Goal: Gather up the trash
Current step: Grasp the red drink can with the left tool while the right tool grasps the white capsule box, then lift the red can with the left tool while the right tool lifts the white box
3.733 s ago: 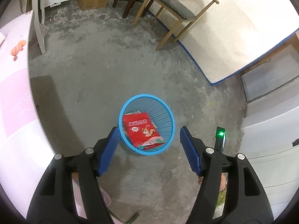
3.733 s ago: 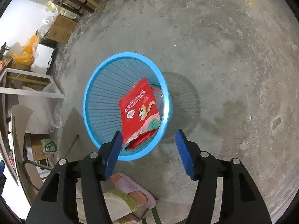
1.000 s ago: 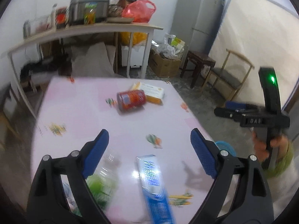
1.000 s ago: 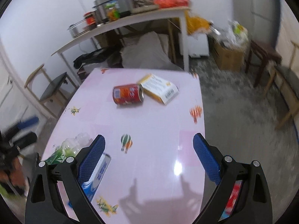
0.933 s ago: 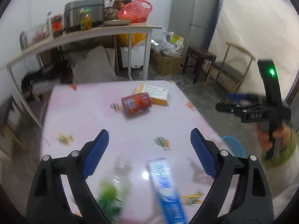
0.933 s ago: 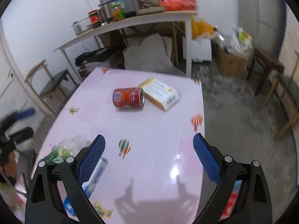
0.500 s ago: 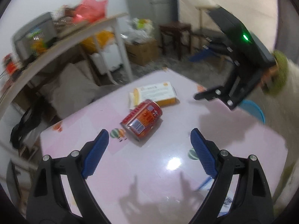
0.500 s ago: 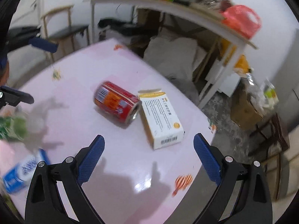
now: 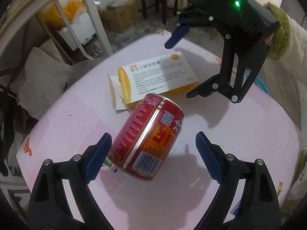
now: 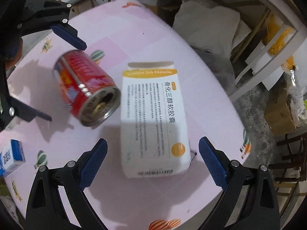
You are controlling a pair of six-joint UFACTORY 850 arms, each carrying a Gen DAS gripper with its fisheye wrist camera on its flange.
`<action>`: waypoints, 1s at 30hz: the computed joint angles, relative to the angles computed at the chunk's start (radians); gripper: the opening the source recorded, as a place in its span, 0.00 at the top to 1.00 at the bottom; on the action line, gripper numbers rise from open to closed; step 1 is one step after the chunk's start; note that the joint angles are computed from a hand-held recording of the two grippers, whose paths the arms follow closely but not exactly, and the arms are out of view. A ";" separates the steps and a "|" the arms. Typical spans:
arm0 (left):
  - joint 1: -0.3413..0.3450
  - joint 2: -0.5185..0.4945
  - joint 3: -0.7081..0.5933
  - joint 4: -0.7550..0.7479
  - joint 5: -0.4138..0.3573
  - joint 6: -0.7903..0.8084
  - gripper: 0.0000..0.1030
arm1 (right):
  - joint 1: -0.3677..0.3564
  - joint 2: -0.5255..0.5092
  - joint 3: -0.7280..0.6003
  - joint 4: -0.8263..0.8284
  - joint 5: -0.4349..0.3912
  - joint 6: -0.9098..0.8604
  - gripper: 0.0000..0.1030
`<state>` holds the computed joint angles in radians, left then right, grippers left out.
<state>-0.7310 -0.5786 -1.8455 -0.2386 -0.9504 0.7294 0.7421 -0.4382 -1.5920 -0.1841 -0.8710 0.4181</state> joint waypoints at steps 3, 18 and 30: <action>-0.007 -0.028 -0.032 0.025 -0.020 -0.033 0.18 | -0.014 -0.018 -0.009 0.027 0.006 -0.010 0.10; -0.073 -0.026 -0.020 0.212 0.007 -0.161 0.22 | 0.022 0.054 0.095 0.001 0.056 0.260 0.30; -0.200 0.085 0.135 0.389 0.020 -0.345 0.23 | 0.163 0.213 0.284 -0.041 0.018 0.681 0.32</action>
<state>-0.9310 -0.4935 -1.7107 0.1501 -0.9306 0.3845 0.9051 -0.2251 -1.3083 -0.2248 -0.8526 1.0992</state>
